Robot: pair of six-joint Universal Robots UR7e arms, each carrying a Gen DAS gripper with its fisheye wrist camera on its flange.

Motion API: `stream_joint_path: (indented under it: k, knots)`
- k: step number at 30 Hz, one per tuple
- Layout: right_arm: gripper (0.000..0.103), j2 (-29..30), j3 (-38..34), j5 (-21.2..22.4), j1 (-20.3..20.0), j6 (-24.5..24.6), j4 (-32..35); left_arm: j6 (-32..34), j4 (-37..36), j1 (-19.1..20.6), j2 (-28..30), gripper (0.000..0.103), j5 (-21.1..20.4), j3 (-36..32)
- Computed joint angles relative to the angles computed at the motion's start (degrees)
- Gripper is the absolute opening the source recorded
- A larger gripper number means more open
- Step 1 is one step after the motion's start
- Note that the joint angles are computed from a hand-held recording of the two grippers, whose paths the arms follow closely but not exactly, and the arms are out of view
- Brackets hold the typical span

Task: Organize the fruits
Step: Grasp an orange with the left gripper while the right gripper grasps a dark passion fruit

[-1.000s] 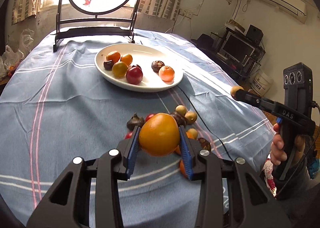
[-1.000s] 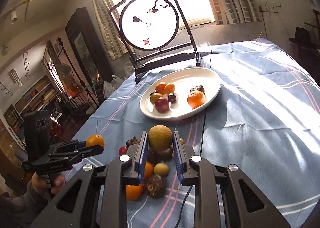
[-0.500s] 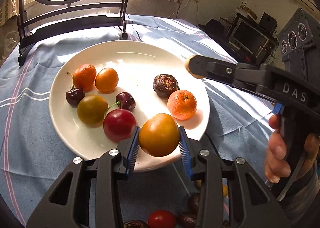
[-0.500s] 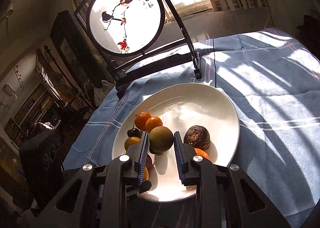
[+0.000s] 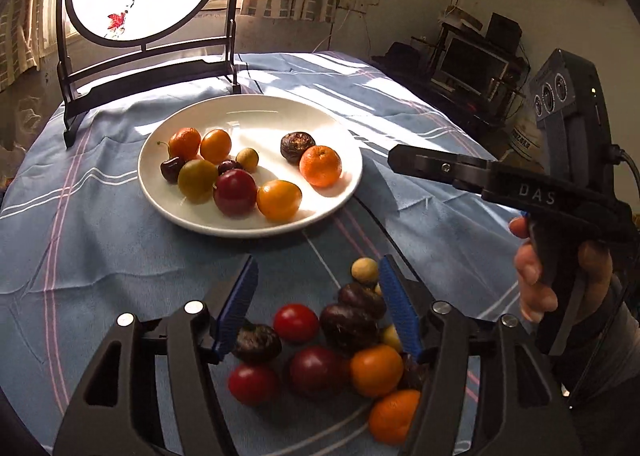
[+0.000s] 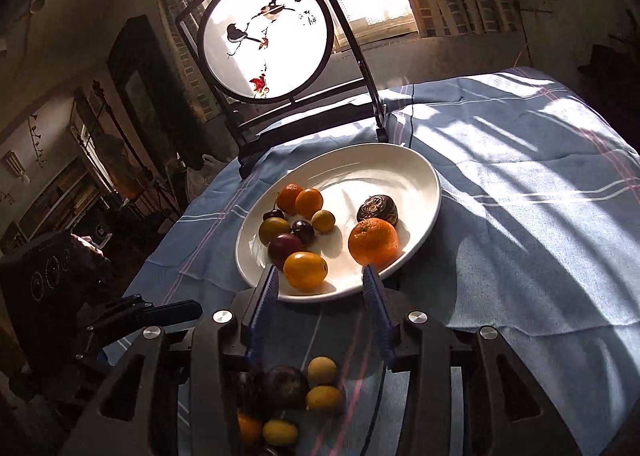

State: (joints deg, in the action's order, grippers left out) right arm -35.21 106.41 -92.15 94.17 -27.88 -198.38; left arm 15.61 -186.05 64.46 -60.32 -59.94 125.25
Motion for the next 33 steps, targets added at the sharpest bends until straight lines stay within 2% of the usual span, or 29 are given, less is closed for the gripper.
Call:
stream_joint_path:
  k: [4,6,8,10,11,14,15,19,25,28,30,33]
  knots:
    - [0.047,-2.18,9.87,1.10,-2.27,-1.58,-9.08,-0.20,-1.37,-2.71,-3.65,0.062,-0.28,9.15]
    - [0.047,-2.15,13.24,1.64,-3.54,-2.43,-13.06,0.67,-4.93,-4.62,-2.77,0.062,2.24,12.70]
    - [0.047,-1.74,14.91,1.75,-4.42,-2.64,-15.42,0.70,-7.76,-5.47,-1.01,0.060,3.60,14.32]
    - [0.047,-1.83,15.94,2.50,-4.95,-1.92,-17.20,-1.38,-7.29,-4.85,0.41,0.050,3.90,13.93]
    - [0.048,-1.76,16.16,2.91,-5.13,-2.28,-17.64,-1.80,-7.53,-4.24,1.06,0.050,3.13,13.55]
    - [0.048,-1.60,15.91,3.08,-5.38,-2.58,-17.22,-2.09,-9.33,-3.31,3.27,0.048,2.14,12.70]
    - [0.048,-1.55,15.82,3.15,-5.49,-2.34,-17.38,-2.70,-8.30,-2.80,3.41,0.043,1.13,12.16]
    - [0.048,-1.72,16.22,3.48,-5.50,-3.29,-16.86,-3.75,-11.50,-3.45,4.11,0.042,1.79,13.60]
    - [0.048,-1.04,16.30,2.13,-3.99,-8.39,-16.26,-5.64,-13.91,-3.76,-1.20,0.042,1.62,18.00]
    - [0.048,-1.73,15.90,1.22,-2.73,-13.33,-9.76,-6.65,-12.17,-3.43,-5.23,0.042,1.78,19.40]
    - [0.048,-0.84,15.06,-2.46,-0.91,-16.06,-7.94,-7.63,-7.77,-1.99,-7.60,0.042,0.60,18.72]
    - [0.048,2.40,13.15,-10.45,2.43,-19.52,-8.75,-9.31,-2.75,0.01,-7.38,0.042,1.56,16.52]
